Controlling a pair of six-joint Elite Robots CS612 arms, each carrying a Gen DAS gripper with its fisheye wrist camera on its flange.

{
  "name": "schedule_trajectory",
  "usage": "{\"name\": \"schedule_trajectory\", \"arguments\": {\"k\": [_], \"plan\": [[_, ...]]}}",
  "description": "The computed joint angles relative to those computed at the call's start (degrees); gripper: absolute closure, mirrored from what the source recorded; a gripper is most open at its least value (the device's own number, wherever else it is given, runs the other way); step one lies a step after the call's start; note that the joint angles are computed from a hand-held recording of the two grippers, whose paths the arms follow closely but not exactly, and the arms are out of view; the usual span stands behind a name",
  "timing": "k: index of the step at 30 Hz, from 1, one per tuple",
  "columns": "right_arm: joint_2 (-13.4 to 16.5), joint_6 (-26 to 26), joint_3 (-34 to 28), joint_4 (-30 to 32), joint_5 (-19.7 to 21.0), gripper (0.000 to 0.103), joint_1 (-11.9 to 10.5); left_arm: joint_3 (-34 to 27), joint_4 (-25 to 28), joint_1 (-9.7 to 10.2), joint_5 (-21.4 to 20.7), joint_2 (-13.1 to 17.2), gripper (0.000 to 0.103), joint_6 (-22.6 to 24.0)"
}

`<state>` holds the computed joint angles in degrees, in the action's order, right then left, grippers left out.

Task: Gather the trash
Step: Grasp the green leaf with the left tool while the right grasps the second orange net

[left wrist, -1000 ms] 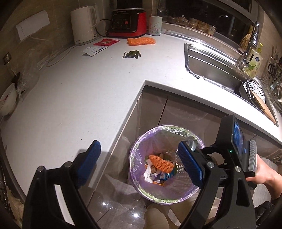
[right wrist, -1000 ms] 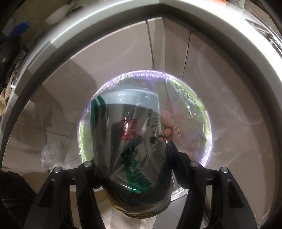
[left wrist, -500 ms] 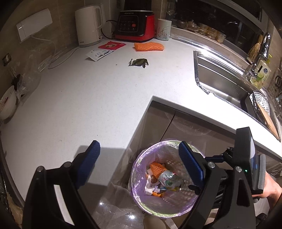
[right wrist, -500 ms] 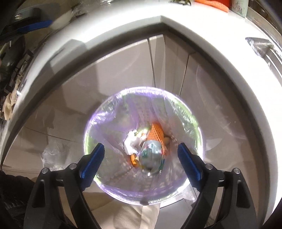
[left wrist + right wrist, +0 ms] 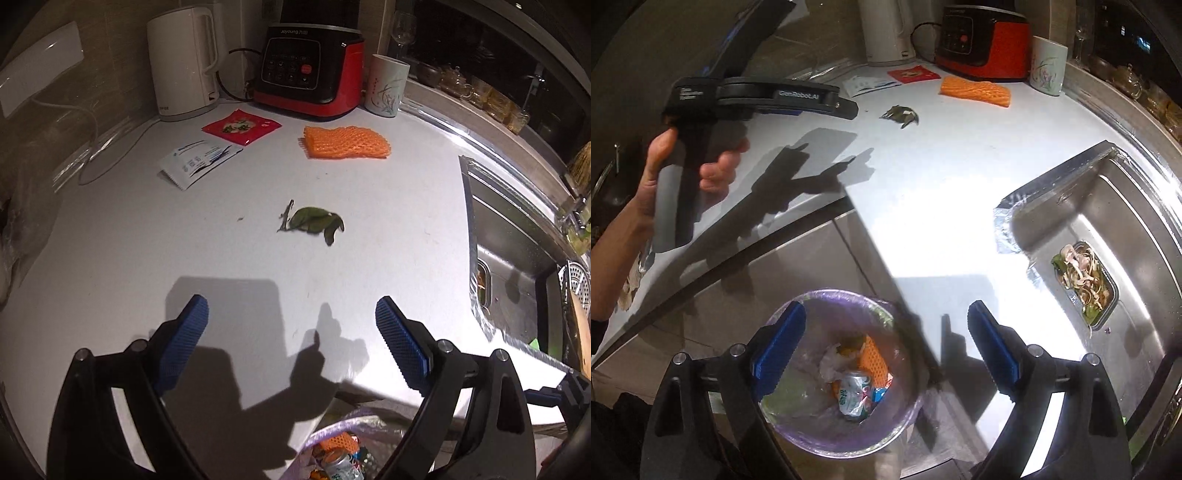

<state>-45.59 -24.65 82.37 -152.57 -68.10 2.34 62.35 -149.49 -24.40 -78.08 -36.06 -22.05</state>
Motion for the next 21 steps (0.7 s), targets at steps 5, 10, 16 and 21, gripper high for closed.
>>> {"name": "schedule_trajectory", "arguments": {"k": [5, 10, 16, 21], "plan": [[2.1, -0.3, -4.0, 2.8, 0.6, 0.014, -1.5, -11.5, 6.7, 0.37, -0.1, 6.5, 0.015, 1.4], [4.8, -1.2, -9.2, 6.5, 1.3, 0.014, -2.5, -20.0, 12.5, 0.94, -1.3, 11.2, 0.034, 0.6], [8.7, -2.8, -16.9, 11.0, 2.3, 0.014, -3.2, -24.9, 16.5, 1.05, -0.2, 14.0, 0.052, 0.0], [12.9, -4.8, -25.2, 13.9, 3.3, 0.014, -3.0, -25.5, 17.3, 1.17, 0.4, 14.1, 0.07, -0.6]]}}
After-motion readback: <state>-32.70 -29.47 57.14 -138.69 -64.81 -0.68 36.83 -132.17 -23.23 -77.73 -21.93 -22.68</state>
